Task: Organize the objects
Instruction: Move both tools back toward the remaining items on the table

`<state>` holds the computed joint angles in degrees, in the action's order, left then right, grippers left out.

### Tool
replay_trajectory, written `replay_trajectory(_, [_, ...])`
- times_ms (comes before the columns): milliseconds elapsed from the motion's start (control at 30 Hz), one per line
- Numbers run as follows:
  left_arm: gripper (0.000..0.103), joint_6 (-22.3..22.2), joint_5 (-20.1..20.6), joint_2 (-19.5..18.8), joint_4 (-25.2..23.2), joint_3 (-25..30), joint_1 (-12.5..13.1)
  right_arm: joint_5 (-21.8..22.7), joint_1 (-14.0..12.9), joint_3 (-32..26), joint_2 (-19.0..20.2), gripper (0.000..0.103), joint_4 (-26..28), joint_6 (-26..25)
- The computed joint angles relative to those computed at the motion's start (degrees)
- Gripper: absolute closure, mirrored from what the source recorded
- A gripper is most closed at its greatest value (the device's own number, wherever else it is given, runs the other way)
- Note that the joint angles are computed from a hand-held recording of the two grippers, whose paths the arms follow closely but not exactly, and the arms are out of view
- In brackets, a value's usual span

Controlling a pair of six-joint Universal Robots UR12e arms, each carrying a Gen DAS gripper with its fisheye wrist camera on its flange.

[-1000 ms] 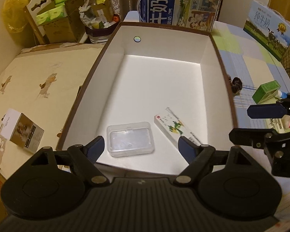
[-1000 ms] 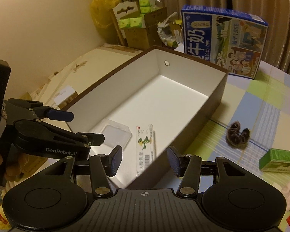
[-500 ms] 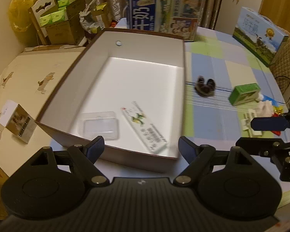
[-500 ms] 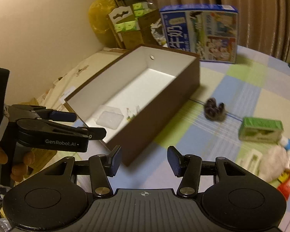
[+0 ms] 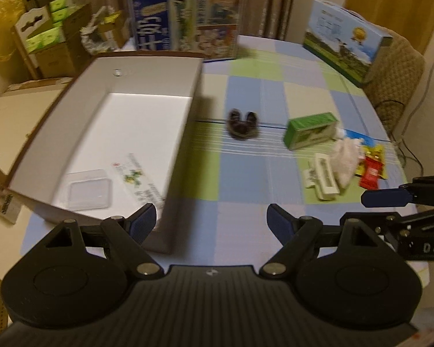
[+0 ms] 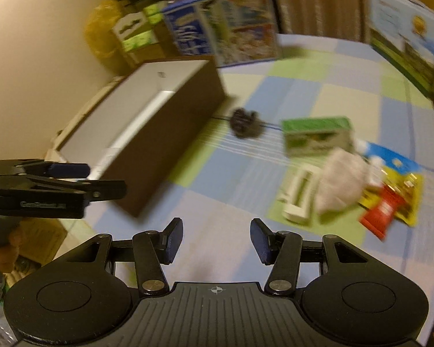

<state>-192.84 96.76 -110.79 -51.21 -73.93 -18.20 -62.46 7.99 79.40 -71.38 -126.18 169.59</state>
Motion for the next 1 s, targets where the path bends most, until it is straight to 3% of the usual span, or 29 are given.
replay_trajectory(300, [0.022,2.78,-3.69,-3.47,-1.74,4.04,-1.94,-3.78,-3.06,2.88,-1.98,0.054,0.40,4.99])
replay_trajectory(667, [0.024,4.70,-5.02,-8.09,-4.48,9.10,-3.70,-9.66,-5.11,5.09,-2.79,0.054,-3.16,12.40])
replay_trajectory(1000, [0.031,4.50,-5.58,-13.05,-6.96,14.18,-4.51,-11.72,-6.83,5.23,-1.78,0.054,-4.06,16.93])
